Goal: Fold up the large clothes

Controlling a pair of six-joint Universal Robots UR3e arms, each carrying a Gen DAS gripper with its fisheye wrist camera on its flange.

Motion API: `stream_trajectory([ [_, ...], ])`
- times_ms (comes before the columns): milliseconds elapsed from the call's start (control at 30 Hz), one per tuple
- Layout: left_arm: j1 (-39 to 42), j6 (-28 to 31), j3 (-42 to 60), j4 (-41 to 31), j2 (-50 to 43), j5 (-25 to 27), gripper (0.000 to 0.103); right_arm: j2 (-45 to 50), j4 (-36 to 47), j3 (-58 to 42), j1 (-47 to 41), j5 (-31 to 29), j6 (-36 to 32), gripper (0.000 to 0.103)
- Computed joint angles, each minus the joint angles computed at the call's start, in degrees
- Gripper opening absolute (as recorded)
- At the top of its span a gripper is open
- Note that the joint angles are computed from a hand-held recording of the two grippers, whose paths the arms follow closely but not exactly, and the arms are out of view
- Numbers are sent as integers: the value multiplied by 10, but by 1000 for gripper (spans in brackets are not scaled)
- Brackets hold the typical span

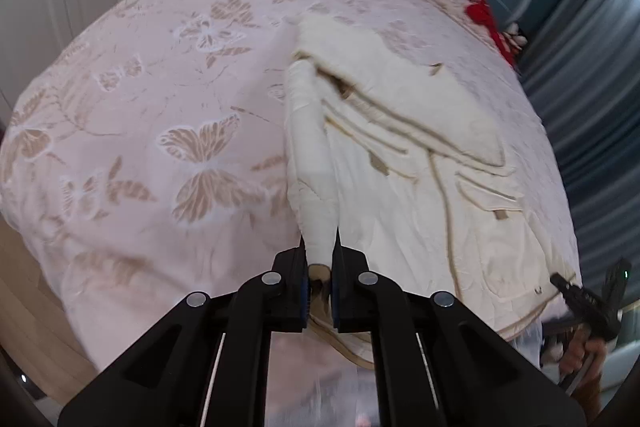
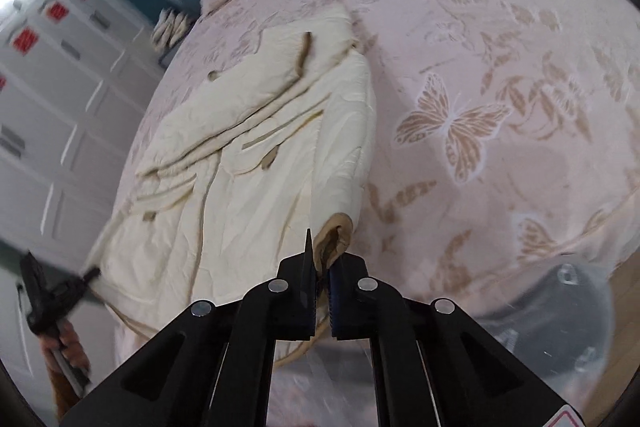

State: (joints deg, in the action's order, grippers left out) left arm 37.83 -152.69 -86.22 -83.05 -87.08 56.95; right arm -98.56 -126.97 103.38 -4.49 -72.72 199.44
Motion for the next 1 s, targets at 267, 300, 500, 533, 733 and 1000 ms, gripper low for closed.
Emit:
stream_trajectory([
  [267,217,273,136,-455,143,-11,6,-174,396,-89,1,2,-144,4],
  [300,247,302,164,-512,148,-5,6,-192,443,-107,-4,9,-147,5],
  [500,339,386,349,-717,118,-46,6,-217,487,-201,-60,57,-137,4],
  [533,315,361,348,-684,112,-66,6,-208,471,-211,-74,67,-133,4],
  [733,105,74,235,-250,50,-84,7,-62,252,-236,-74,74,-75,4],
  [1000,-104,-151,336,58,-196,91,7,184,43,-351,21,-56,12,4],
])
